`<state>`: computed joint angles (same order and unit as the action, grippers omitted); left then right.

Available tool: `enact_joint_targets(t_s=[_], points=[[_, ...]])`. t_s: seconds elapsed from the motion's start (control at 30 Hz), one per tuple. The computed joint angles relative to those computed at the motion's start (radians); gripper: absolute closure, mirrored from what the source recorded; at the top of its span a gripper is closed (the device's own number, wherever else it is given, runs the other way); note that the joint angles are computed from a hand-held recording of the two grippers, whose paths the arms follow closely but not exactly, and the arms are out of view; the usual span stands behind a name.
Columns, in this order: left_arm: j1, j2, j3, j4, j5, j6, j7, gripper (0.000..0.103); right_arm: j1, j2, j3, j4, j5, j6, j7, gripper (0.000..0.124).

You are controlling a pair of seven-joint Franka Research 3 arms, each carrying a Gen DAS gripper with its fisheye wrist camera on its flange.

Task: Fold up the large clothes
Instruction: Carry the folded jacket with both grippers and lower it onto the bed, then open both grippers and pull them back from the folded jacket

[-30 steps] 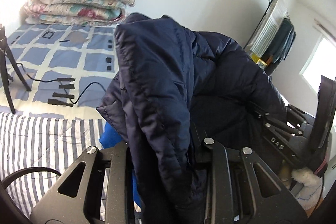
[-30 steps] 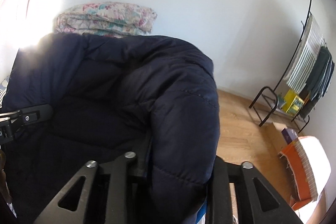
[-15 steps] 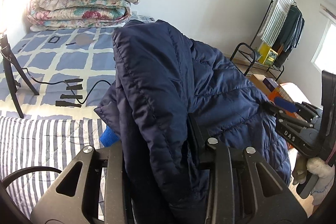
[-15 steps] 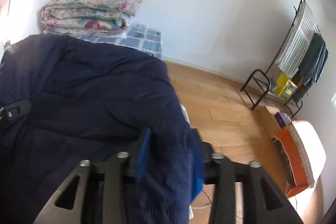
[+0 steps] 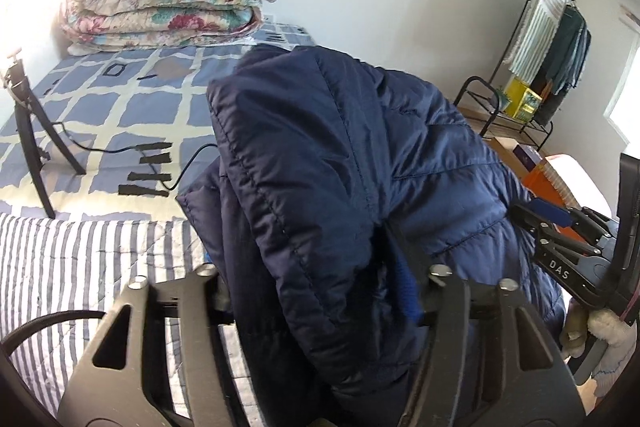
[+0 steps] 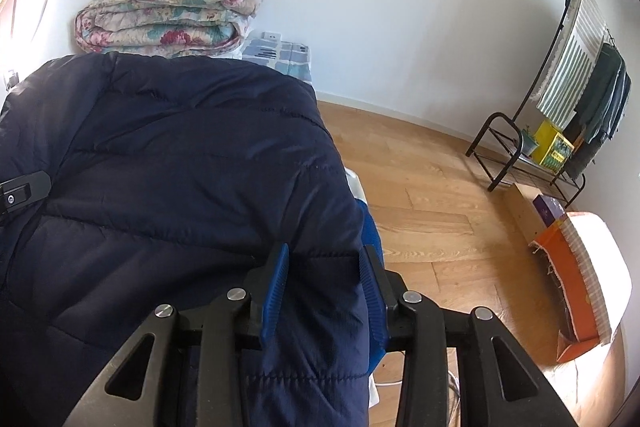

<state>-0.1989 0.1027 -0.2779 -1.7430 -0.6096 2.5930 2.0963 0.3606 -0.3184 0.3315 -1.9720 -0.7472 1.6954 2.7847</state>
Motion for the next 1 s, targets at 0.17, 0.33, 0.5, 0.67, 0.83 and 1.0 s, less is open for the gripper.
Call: enact_joint_targets(t_s=[0.17,0.33,0.5,0.67,0.83,1.0], points=[[0.007,-0.005,0.012,0.003,0.049,-0.040,-0.043,0.031,0.002,-0.005,0.007,0.001,0.005,-0.021,0.020,0.075],[0.007,-0.038,0.024,-0.024,0.098,-0.042,-0.051,0.028,0.007,-0.023,0.020,0.007,0.008,-0.047,0.045,0.058],[0.017,-0.097,0.052,-0.062,0.086,-0.065,-0.067,0.028,0.010,-0.038,0.046,0.032,0.005,-0.073,0.060,0.056],[0.014,-0.194,0.101,-0.110,0.030,-0.101,-0.013,0.028,0.025,-0.026,0.083,0.095,-0.007,-0.136,0.065,0.055],[-0.004,-0.319,0.166,-0.168,0.006,-0.144,0.063,0.028,0.055,0.007,0.133,0.213,-0.042,-0.225,0.068,0.052],[-0.036,-0.462,0.249,-0.215,-0.036,-0.209,0.127,0.028,0.115,0.082,0.195,0.378,-0.111,-0.356,0.069,0.049]])
